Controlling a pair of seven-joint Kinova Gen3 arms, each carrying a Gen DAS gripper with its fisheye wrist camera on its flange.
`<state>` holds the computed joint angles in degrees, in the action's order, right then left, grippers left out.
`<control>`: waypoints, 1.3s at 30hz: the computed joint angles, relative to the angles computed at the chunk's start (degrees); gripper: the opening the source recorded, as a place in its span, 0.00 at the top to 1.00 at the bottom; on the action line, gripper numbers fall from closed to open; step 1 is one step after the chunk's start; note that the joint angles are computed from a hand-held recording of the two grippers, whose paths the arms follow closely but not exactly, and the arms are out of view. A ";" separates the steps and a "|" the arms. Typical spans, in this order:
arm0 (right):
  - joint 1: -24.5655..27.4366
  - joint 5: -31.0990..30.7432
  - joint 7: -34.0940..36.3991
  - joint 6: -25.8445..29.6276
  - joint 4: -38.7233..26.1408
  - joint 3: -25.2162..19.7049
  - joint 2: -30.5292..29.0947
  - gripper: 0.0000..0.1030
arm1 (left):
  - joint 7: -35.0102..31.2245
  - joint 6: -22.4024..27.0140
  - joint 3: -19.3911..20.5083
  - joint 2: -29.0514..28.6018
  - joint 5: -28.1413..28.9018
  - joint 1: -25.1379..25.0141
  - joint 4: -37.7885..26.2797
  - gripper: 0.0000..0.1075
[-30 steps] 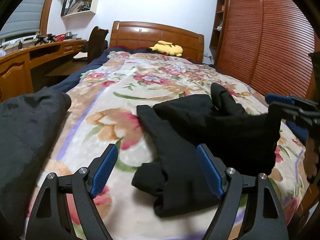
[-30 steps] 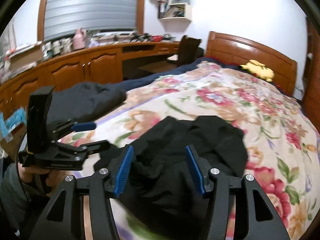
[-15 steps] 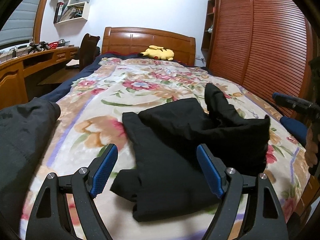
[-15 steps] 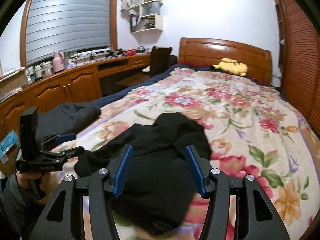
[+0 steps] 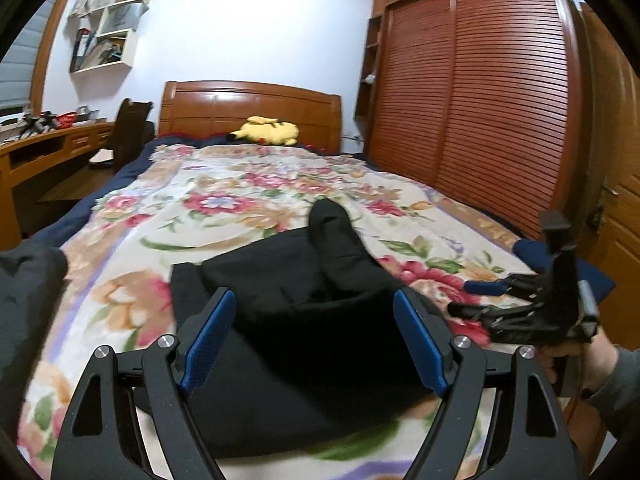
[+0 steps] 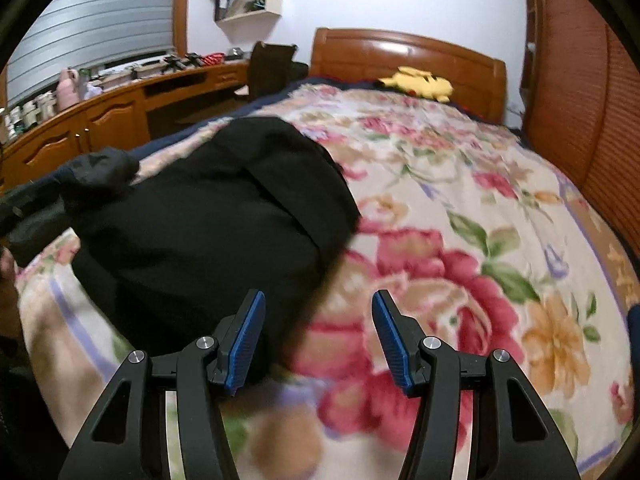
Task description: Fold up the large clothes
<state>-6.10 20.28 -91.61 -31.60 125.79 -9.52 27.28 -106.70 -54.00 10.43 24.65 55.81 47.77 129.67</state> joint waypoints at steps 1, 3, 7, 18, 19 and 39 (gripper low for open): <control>-0.06 -0.24 -0.07 0.50 -0.26 0.18 0.21 0.44 | -0.72 0.80 0.03 0.20 -0.23 -0.17 -0.77 0.24; -0.07 -0.64 -0.20 2.01 -1.23 0.43 0.73 0.44 | -2.27 2.10 -0.10 0.79 -0.12 -0.27 -2.28 0.24; 0.07 -1.44 -0.34 4.32 -2.99 0.16 2.98 0.44 | -3.49 4.43 -0.32 1.98 -0.69 -0.91 -4.65 0.24; 3.01 1.72 -2.03 1.64 -3.06 -1.77 5.54 0.44 | -9.27 9.42 -2.65 1.65 2.64 -0.24 -5.96 0.92; 3.40 2.25 -2.30 1.29 -2.97 -1.97 5.59 0.44 | -9.64 8.18 -2.52 1.01 3.53 0.20 -5.09 0.93; -1.38 21.08 -14.76 0.60 -7.06 -7.06 2.25 0.49 | -4.27 -0.96 1.06 1.17 18.35 2.73 6.20 0.93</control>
<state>-7.48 41.36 -106.37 -30.99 118.74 -16.58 29.53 -110.98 -54.95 11.49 25.82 74.17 50.50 135.87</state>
